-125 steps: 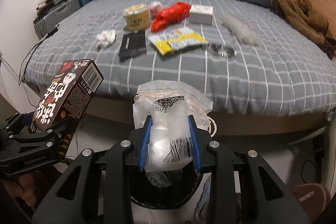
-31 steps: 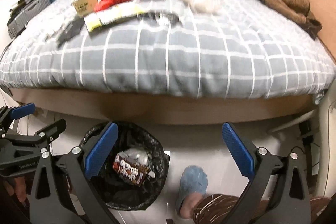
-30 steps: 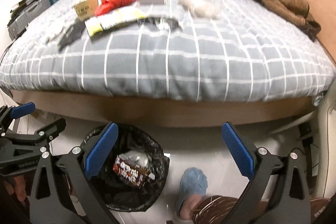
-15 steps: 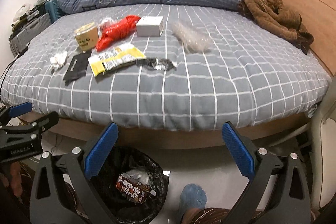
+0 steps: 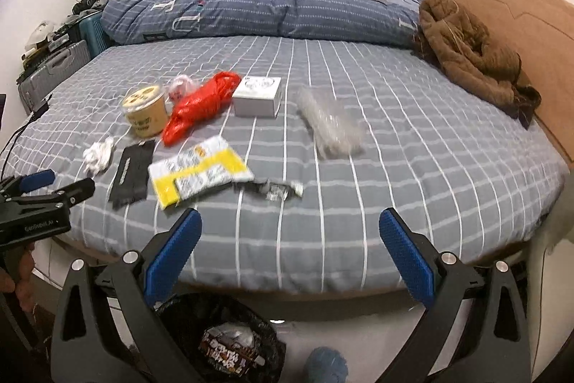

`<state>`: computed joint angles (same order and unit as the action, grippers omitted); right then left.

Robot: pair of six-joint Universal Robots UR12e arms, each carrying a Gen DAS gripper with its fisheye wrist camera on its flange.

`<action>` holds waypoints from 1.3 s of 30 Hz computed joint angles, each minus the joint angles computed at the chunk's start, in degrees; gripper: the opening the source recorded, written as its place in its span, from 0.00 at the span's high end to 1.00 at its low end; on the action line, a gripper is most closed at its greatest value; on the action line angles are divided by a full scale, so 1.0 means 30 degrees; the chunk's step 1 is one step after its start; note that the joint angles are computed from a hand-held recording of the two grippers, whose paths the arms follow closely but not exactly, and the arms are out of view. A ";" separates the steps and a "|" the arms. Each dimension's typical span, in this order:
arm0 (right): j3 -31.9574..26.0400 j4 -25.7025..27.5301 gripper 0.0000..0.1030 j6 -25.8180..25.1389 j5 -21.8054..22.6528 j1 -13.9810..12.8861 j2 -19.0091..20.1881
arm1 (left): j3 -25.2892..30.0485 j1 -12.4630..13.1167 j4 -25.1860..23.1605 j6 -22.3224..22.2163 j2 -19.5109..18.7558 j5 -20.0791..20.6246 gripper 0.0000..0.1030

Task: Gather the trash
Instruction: 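Raise both tools back over the bed toward the remaining trash, then grasp the round yellow-lidded tub with the left tool while the right tool grasps bubble wrap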

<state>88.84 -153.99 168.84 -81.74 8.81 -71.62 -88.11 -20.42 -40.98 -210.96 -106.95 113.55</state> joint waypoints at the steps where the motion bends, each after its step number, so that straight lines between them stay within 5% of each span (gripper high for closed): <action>1: -0.0301 0.0164 0.08 0.0070 0.0060 -0.0006 0.0185 | 0.0114 0.0112 0.0001 0.0005 -0.0071 -0.0081 0.07; 29: -0.6170 0.2351 0.08 0.0397 -0.0969 0.0306 0.4391 | 0.3526 0.1727 -0.0459 0.1318 -0.2827 -0.0434 0.07; 39: -0.7676 0.4335 0.18 0.0914 -0.0997 0.0249 0.5527 | 0.4279 0.2120 -0.0888 0.1313 -0.3602 -0.0809 0.07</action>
